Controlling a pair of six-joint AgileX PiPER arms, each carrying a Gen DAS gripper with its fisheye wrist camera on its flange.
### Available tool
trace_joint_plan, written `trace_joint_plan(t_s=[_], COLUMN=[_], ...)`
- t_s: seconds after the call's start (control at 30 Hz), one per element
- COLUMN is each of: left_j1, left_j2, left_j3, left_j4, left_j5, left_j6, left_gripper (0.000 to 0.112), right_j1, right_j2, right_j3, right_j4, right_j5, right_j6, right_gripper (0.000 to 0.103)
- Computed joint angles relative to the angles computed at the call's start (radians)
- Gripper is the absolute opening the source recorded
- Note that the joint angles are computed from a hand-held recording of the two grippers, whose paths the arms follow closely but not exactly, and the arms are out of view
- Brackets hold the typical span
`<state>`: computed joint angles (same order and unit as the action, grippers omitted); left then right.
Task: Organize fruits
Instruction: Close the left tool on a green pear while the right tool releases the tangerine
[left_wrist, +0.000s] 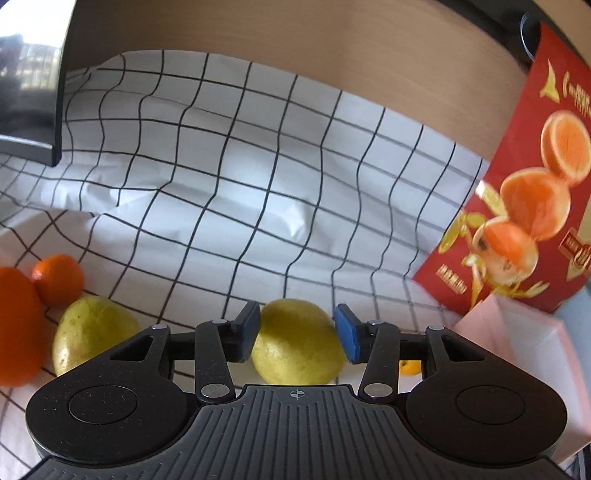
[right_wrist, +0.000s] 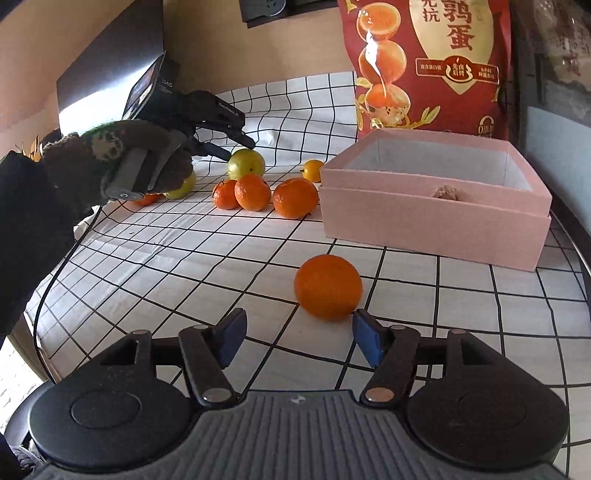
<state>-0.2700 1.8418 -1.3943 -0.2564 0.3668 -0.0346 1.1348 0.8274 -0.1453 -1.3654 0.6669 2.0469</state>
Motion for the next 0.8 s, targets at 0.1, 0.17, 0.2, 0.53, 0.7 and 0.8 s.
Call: trace_joint_plan(t_s=[0.1,0.17,0.2,0.53,0.7,0.8], left_j1=[0.008,0.022,0.033,0.044,0.034,0.026], left_j2=[0.008,0.031,0.046,0.16,0.175,0.188], left_j3=[0.007,-0.01,-0.019,-0.101,-0.08,-0.082], left_j4=[-0.051,-0.151,-0.235,-0.487,-0.62,-0.676], left_j5=[-0.025,-0.017,-0.003,0.085,0.044,0.039], left_j6=[0.047,0.133,0.207,0.42,0.628,0.744], left_gripper=[0.055,0.062,0.064,0.077,0.072,0.068], right_j1=[0.005,0.016,0.024,0.011,0.008,0.022], right_j2=[0.0,0.003,0.006,0.001,0.007,0.012], right_j3=[0.001,0.001,0.0,-0.003,-0.006,-0.006], right_j4=[0.0,0.001,0.001,0.01,0.011,0.011], right_j5=[0.006,0.018,0.025,0.011,0.01,0.023], right_j6=[0.008,0.014,0.017,0.001,-0.002,0.009], right_gripper=[0.065,0.066,0.066,0.07,0.07,0.071])
